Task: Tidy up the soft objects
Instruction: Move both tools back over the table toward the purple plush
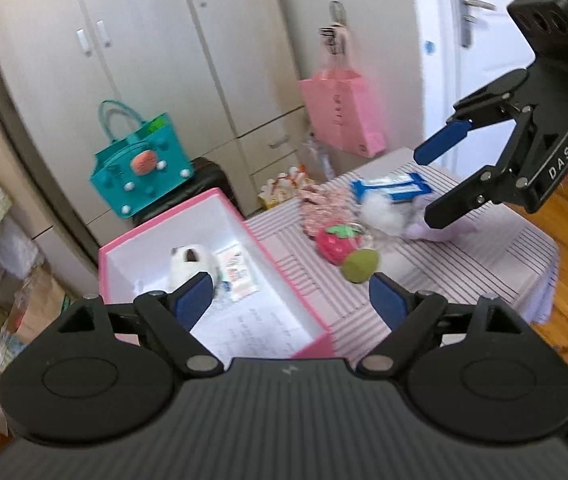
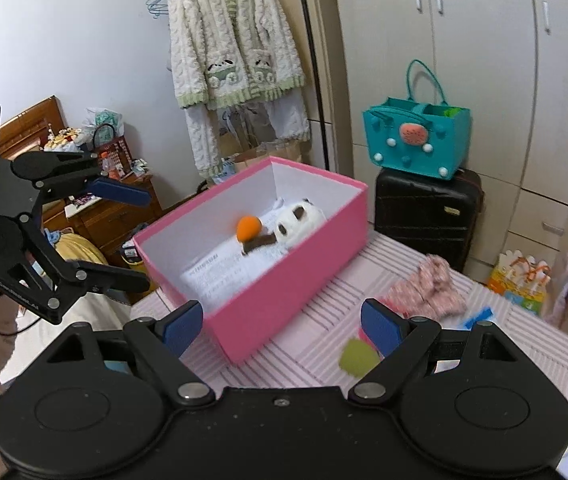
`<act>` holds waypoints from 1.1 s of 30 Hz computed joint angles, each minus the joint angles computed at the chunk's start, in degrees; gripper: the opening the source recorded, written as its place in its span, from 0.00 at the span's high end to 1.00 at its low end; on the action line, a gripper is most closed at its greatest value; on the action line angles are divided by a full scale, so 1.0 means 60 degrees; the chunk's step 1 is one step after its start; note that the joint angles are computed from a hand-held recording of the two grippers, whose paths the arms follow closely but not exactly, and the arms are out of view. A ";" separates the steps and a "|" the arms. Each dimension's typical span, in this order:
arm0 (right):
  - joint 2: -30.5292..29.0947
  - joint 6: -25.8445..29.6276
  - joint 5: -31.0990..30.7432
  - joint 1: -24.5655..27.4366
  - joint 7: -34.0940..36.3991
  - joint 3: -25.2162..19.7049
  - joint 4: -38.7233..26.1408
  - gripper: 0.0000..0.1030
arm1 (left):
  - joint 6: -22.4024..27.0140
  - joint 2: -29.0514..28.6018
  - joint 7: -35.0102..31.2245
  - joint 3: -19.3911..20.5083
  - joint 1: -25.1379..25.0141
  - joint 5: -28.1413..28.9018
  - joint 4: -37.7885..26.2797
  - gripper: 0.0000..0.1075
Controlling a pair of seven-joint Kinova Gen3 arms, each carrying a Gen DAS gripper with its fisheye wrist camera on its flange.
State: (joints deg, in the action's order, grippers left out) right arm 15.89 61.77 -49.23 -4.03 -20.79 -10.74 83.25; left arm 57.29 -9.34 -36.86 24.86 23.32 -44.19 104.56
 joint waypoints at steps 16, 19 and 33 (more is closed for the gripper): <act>-0.1105 -0.0925 -0.1265 0.1155 0.2885 0.1029 0.3276 0.13 | -0.0001 0.1385 0.0559 -0.2024 0.3044 -0.0358 -0.0543 0.16; -0.0926 -0.1101 -0.1038 0.1125 0.2893 0.1109 0.3307 0.13 | -0.0422 0.1444 0.0763 -0.1890 0.2784 -0.0559 -0.0471 0.16; 0.0270 -0.4297 -0.3322 0.3503 0.6064 -0.1851 0.4504 0.13 | -0.3960 0.2372 0.4969 -0.3360 0.3091 -0.3316 0.0863 0.16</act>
